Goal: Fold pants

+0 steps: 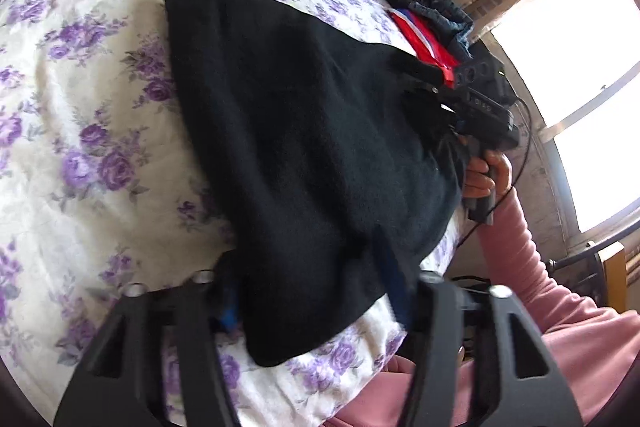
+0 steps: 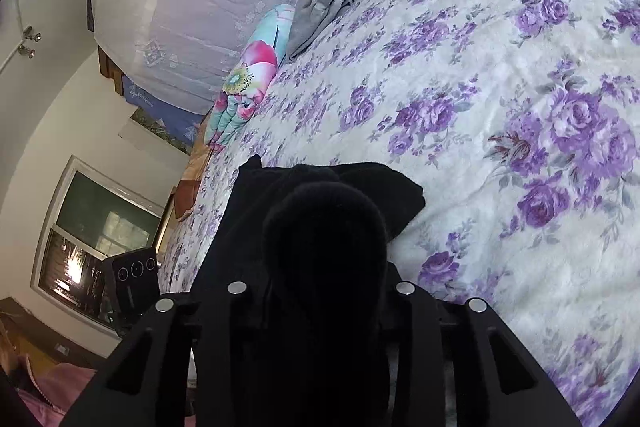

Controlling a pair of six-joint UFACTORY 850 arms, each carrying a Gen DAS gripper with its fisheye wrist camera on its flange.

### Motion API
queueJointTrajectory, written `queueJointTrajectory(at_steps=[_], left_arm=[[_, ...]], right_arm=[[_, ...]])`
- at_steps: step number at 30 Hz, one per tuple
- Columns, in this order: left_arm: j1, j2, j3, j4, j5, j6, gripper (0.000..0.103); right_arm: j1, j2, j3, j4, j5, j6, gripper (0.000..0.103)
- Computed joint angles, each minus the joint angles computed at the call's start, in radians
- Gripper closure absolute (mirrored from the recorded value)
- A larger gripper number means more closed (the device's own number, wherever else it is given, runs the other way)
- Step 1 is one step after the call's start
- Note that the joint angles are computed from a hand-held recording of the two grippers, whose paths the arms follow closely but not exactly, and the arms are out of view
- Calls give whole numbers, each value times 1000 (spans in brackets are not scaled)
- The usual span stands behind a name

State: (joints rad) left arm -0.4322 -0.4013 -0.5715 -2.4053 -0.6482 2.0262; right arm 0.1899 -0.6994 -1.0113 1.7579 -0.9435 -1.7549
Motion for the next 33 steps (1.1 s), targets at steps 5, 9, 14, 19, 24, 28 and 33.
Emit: queueJointTrajectory(at_steps=[5, 9, 14, 19, 24, 28, 33], left_arm=[[8, 23, 23, -63, -8, 26, 82], [-13, 84, 54, -182, 6, 145, 88], [-7, 216, 82, -306, 66, 334, 88], [49, 330, 76, -499, 143, 623, 88], [143, 299, -3, -616, 136, 848, 88], [268, 95, -134, -402, 147, 660, 88], [366, -158, -301, 2, 213, 205, 81]], right_arm=[[40, 102, 79, 118, 57, -135, 73], [75, 173, 96, 134, 101, -181, 74], [137, 206, 1, 88, 153, -154, 74], [194, 133, -207, 68, 169, -116, 74], [218, -67, -531, 42, 171, -33, 74], [224, -316, -868, -225, 276, 306, 70], [243, -559, -1134, -569, 396, 717, 54]])
